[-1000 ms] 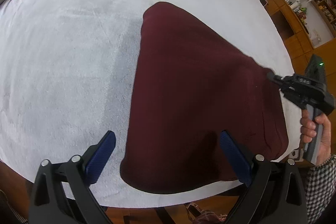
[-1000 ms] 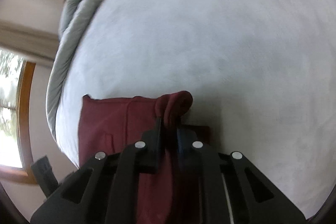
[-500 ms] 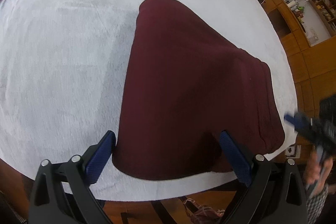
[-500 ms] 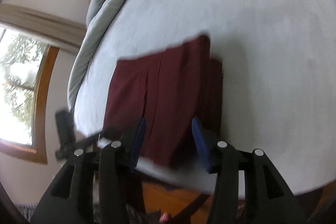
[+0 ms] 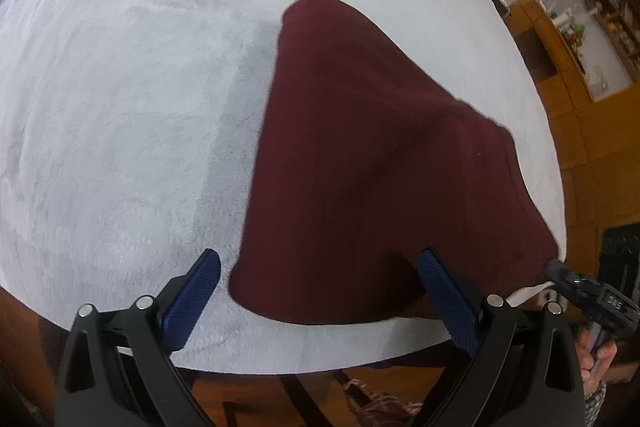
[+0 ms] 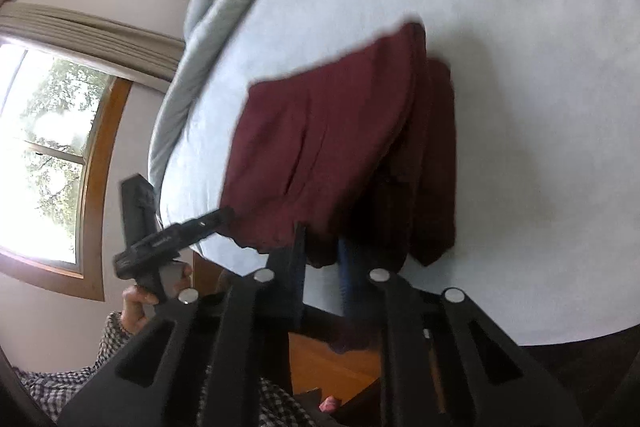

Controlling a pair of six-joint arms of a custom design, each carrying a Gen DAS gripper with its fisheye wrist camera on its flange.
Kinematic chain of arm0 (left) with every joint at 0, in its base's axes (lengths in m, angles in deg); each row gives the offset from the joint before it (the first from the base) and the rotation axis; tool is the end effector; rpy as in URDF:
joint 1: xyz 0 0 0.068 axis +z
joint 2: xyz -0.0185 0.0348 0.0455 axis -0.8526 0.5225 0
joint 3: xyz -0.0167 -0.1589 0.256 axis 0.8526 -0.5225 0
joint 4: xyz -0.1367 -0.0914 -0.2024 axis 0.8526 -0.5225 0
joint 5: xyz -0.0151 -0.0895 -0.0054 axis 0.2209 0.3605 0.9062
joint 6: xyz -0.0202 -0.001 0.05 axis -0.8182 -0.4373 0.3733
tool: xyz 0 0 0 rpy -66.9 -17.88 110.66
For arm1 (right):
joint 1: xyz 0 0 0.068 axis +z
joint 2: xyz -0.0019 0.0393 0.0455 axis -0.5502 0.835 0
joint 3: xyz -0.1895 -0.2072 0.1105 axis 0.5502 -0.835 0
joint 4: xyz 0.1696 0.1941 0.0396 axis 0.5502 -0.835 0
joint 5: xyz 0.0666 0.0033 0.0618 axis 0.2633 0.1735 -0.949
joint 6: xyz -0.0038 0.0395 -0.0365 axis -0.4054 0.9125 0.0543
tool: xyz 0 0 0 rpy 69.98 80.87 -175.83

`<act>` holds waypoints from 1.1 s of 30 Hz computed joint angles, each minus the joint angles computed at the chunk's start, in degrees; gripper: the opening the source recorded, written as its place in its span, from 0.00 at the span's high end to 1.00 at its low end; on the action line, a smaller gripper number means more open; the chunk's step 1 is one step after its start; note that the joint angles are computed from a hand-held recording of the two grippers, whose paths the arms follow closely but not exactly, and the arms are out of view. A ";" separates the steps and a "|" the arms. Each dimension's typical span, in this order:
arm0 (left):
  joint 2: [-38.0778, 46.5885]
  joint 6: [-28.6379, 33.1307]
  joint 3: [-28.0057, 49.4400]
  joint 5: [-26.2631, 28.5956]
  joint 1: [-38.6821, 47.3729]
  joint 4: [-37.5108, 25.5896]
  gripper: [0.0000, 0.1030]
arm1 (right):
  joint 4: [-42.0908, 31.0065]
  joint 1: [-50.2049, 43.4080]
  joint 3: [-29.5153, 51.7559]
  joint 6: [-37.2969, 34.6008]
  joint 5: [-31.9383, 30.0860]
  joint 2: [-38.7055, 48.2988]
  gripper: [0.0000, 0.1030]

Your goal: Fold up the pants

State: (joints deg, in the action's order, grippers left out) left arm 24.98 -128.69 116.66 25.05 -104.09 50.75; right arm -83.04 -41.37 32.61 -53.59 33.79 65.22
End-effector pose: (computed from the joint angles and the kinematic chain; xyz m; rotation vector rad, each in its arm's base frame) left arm 0.1795 -0.1805 0.1658 -0.6166 2.7266 -0.5405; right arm 0.2258 -0.0057 0.2087 -0.3811 2.7493 1.1844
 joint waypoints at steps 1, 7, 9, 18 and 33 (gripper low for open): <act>-0.49 -0.11 -0.15 -0.21 0.15 0.03 0.04 | -2.31 -1.38 1.78 -1.94 0.94 -0.20 0.89; 2.32 3.69 1.00 2.44 2.39 1.27 0.04 | 6.17 1.58 -3.49 2.21 8.89 6.18 0.89; 2.98 3.91 0.27 3.97 3.80 2.03 0.04 | 6.57 0.28 -4.45 1.16 7.32 6.16 0.89; 6.82 1.95 -8.85 18.36 10.43 22.61 0.26 | 1.69 -3.43 -2.64 -2.89 5.23 6.48 0.88; 3.41 1.56 -7.57 7.83 3.62 15.65 0.29 | 9.24 8.34 -7.76 7.28 17.62 -0.24 0.87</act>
State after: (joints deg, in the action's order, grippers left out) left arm 28.39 -127.14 109.09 32.88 -100.46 66.39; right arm -73.79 -33.03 24.85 -46.30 51.42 64.98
